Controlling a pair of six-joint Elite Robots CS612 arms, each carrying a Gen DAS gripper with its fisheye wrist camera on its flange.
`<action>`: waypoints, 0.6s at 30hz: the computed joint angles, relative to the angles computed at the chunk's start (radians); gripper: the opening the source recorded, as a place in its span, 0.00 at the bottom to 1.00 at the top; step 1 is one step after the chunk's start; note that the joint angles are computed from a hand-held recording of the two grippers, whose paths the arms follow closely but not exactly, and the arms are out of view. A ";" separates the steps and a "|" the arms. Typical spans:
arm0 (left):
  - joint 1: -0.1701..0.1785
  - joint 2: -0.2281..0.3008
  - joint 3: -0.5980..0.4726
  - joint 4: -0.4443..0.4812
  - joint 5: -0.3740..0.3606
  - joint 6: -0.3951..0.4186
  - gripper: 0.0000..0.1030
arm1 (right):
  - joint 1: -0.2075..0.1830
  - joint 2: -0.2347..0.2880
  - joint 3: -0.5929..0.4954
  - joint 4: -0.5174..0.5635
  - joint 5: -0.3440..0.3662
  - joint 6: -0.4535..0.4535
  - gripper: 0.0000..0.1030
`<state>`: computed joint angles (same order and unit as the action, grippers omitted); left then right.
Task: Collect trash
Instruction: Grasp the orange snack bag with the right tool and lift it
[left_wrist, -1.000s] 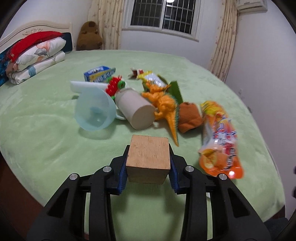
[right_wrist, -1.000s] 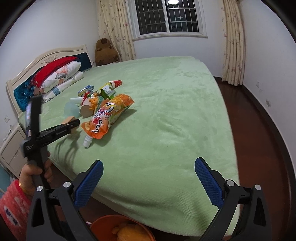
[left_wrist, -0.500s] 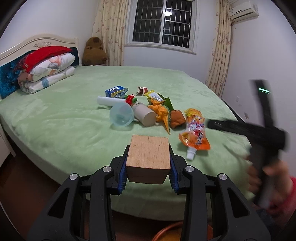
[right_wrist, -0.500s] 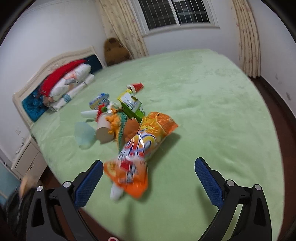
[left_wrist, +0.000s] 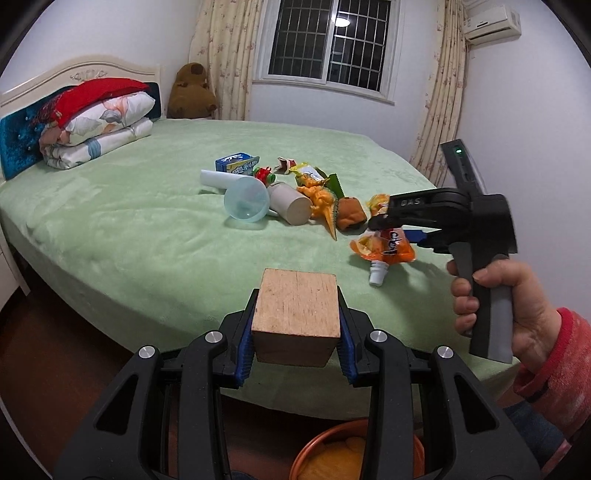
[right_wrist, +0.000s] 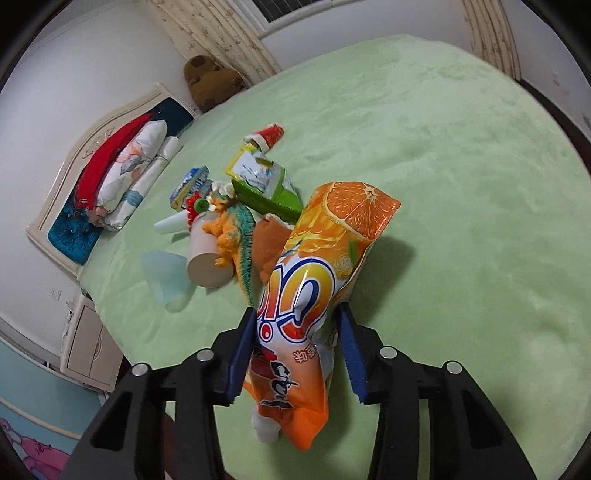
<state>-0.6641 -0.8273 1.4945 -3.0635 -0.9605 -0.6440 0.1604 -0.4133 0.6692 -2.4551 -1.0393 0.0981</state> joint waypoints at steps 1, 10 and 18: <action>0.000 0.000 0.000 -0.002 -0.001 0.001 0.35 | -0.002 -0.021 0.038 -0.037 -0.005 -0.012 0.41; -0.017 -0.001 -0.011 -0.006 -0.009 0.024 0.35 | -0.031 -0.187 0.331 -0.283 0.004 -0.158 0.41; -0.039 -0.013 0.000 0.053 -0.072 0.009 0.35 | -0.068 -0.332 0.605 -0.401 0.044 -0.332 0.41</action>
